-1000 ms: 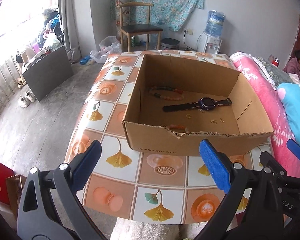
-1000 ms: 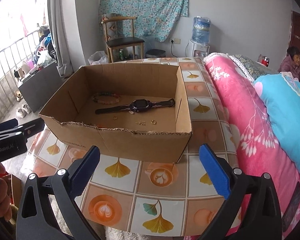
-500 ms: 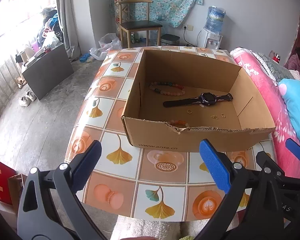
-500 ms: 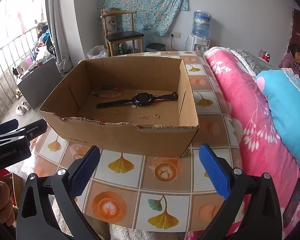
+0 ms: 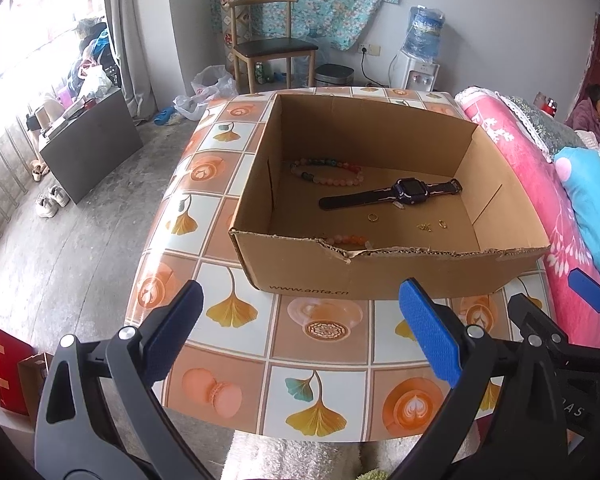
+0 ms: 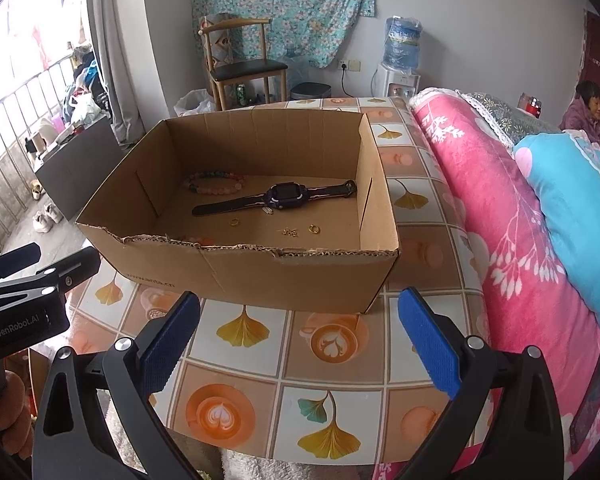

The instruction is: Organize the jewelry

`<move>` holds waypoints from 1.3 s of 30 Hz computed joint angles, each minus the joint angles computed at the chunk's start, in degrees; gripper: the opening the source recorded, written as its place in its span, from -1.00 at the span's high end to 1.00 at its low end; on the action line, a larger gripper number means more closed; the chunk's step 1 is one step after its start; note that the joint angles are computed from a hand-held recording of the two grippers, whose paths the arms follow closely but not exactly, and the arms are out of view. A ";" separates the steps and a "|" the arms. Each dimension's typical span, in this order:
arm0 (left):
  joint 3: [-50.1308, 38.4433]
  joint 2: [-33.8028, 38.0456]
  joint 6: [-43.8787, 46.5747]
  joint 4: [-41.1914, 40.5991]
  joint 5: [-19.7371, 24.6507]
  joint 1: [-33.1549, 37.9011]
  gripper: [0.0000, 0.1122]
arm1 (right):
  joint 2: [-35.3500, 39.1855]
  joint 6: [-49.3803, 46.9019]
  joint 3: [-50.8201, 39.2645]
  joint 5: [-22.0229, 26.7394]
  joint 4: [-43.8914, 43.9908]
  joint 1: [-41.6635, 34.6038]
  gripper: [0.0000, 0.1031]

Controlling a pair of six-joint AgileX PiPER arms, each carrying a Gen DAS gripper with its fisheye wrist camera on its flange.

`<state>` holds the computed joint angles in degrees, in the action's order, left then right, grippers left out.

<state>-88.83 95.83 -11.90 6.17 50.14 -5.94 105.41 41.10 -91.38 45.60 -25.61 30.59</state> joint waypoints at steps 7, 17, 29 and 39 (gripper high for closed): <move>-0.39 0.28 1.27 -0.98 0.52 0.25 -0.69 | 0.04 -0.32 0.23 -0.22 0.66 -0.46 -0.88; -0.45 0.47 1.82 -1.29 0.63 -0.17 -0.69 | 0.02 -0.29 0.48 -0.30 0.87 -0.81 -0.88; -0.45 0.51 1.85 -1.32 0.75 -0.44 -0.69 | -0.24 -0.37 0.93 -0.31 1.31 -1.14 -0.88; -0.48 0.53 1.77 -1.30 0.76 -0.47 -0.69 | -0.30 -0.24 1.01 -0.29 1.25 -1.09 -0.88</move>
<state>-89.31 96.36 -10.13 4.88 50.91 -6.41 105.11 40.86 -90.36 45.31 -24.36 29.50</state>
